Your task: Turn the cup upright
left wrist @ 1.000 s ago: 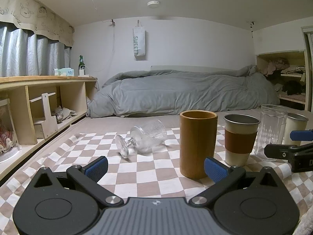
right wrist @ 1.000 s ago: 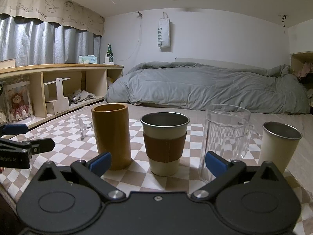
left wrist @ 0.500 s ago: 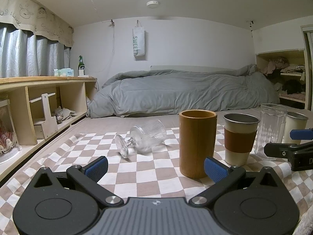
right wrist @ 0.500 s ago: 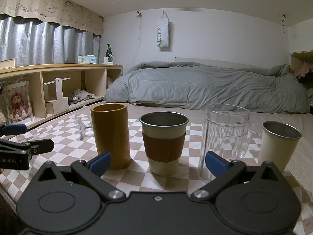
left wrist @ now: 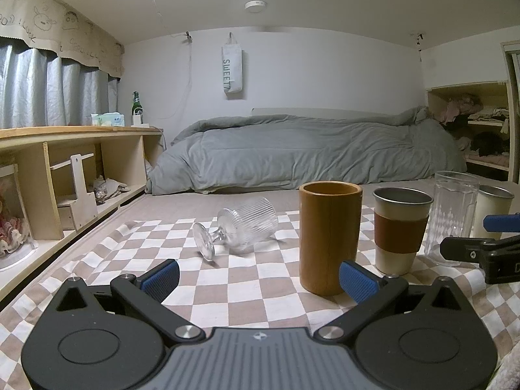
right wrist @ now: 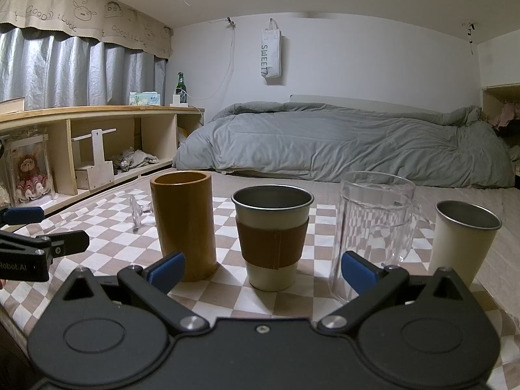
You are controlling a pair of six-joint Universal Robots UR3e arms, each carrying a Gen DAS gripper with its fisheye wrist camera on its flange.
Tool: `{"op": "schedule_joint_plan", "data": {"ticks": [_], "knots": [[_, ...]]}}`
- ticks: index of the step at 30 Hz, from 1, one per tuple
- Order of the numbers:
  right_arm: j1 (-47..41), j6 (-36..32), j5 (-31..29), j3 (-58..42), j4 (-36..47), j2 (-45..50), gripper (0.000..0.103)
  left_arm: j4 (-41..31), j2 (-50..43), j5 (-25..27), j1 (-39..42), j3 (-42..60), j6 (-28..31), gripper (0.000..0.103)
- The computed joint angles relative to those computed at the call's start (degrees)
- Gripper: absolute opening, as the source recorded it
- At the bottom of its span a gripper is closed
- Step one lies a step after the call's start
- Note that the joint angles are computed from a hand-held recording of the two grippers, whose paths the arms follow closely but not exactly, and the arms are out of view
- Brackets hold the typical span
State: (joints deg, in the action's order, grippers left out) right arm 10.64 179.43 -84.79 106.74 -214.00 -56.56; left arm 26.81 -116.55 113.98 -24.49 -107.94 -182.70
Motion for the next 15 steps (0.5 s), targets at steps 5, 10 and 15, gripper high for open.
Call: {"op": "schedule_joint_plan", "data": {"ticks": [5, 10, 15], "knots": [[0.0, 0.0, 0.0, -0.1, -0.1, 0.2, 0.103, -0.1, -0.1, 0.3, -0.1, 0.2, -0.1, 0.103], [-0.1, 0.0, 0.1, 0.0, -0.1, 0.1, 0.103, -0.1, -0.1, 0.3, 0.0, 0.2, -0.1, 0.103], [-0.1, 0.0, 0.0, 0.0, -0.1, 0.1, 0.103, -0.2, -0.2, 0.4, -0.1, 0.3, -0.1, 0.103]]}}
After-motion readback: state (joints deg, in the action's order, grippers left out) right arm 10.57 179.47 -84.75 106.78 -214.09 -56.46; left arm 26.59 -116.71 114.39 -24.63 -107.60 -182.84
